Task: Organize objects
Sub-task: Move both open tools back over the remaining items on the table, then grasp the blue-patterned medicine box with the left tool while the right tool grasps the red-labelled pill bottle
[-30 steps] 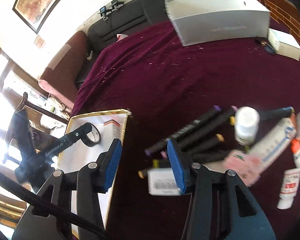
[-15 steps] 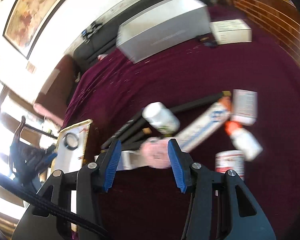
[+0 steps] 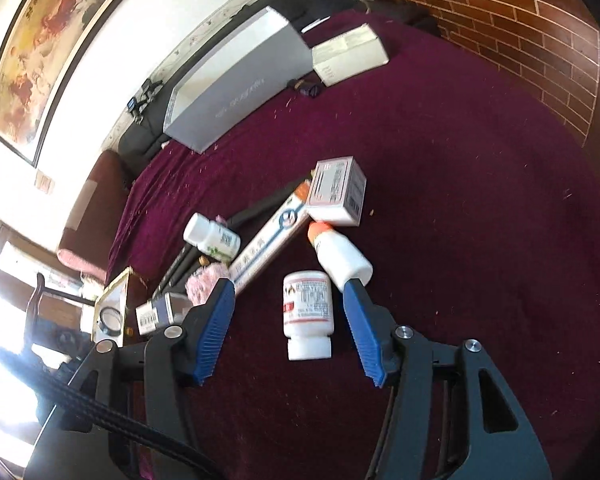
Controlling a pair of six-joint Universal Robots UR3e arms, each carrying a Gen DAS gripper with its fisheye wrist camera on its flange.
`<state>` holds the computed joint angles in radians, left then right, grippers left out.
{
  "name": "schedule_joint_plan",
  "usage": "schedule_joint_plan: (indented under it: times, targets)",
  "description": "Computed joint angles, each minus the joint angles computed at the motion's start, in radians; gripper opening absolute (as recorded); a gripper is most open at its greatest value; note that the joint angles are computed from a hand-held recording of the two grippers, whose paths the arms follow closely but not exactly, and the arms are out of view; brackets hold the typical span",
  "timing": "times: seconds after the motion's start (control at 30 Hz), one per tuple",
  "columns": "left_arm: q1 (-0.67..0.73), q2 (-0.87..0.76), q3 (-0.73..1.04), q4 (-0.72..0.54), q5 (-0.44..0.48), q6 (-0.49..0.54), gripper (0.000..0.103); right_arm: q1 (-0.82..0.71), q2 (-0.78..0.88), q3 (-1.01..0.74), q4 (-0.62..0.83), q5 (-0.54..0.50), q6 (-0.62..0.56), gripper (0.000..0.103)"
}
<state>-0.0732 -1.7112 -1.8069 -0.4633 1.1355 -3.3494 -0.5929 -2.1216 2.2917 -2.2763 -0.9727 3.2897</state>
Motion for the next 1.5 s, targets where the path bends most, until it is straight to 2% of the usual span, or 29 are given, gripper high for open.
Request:
schedule_joint_plan:
  times: [0.17, 0.33, 0.53, 0.67, 0.73, 0.83, 0.87, 0.93, 1.0, 1.03, 1.13, 1.2, 1.23, 1.33, 1.43, 1.5]
  targets:
    - [-0.155, -0.071, 0.182, -0.075, 0.079, 0.147, 0.055, 0.129, 0.089, -0.016, -0.076, -0.033, -0.003, 0.055]
    - [-0.371, -0.258, 0.441, -0.136, 0.339, 0.398, 0.055, 0.276, 0.215, -0.049, -0.184, -0.169, 0.046, 0.056]
    - [-0.519, -0.429, 0.643, -0.195, 0.540, 0.692, 0.055, 0.282, 0.258, -0.046, -0.205, -0.154, 0.029, 0.056]
    - [-0.556, -0.564, 0.822, -0.290, 0.600, 0.783, 0.055, 0.265, 0.276, -0.036, -0.218, -0.130, 0.031, 0.056]
    - [-0.571, -0.635, 0.921, -0.340, 0.620, 0.803, 0.055, 0.249, 0.270, -0.026, -0.216, -0.110, 0.030, 0.056]
    - [-0.582, -0.720, 1.073, -0.470, 0.619, 0.778, 0.055, 0.237, 0.268, -0.024, -0.213, -0.091, 0.033, 0.056]
    - [-0.584, -0.724, 1.091, -0.500, 0.605, 0.765, 0.054, 0.230, 0.263, -0.022, -0.206, -0.083, 0.028, 0.056]
    - [-0.569, -0.704, 1.117, -0.610, 0.516, 0.721, 0.049, 0.208, 0.243, -0.013, -0.191, -0.059, 0.018, 0.056]
    - [-0.556, -0.649, 1.058, -0.625, 0.451, 0.695, 0.038, 0.178, 0.219, -0.003, -0.168, -0.034, 0.006, 0.056]
    - [-0.546, -0.618, 1.024, -0.634, 0.409, 0.675, 0.038, 0.164, 0.208, 0.003, -0.162, -0.027, 0.003, 0.056]
    - [-0.530, -0.568, 0.959, -0.625, 0.362, 0.625, 0.038, 0.135, 0.197, 0.013, -0.149, 0.009, 0.002, 0.056]
    - [-0.521, -0.581, 0.987, -0.664, 0.342, 0.588, 0.038, 0.123, 0.197, 0.018, -0.139, 0.038, 0.005, 0.056]
    - [-0.515, -0.595, 1.011, -0.685, 0.345, 0.569, 0.038, 0.122, 0.199, 0.017, -0.133, 0.050, 0.005, 0.056]
    - [-0.525, -0.658, 1.089, -0.678, 0.430, 0.543, 0.038, 0.129, 0.205, 0.008, -0.125, 0.053, 0.018, 0.056]
    - [-0.468, -0.586, 0.987, -0.581, 0.333, 0.546, 0.038, 0.129, 0.189, 0.008, -0.121, 0.049, 0.022, 0.056]
    - [-0.450, -0.544, 0.930, -0.525, 0.332, 0.560, 0.041, 0.126, 0.184, 0.008, -0.119, 0.046, 0.019, 0.058]
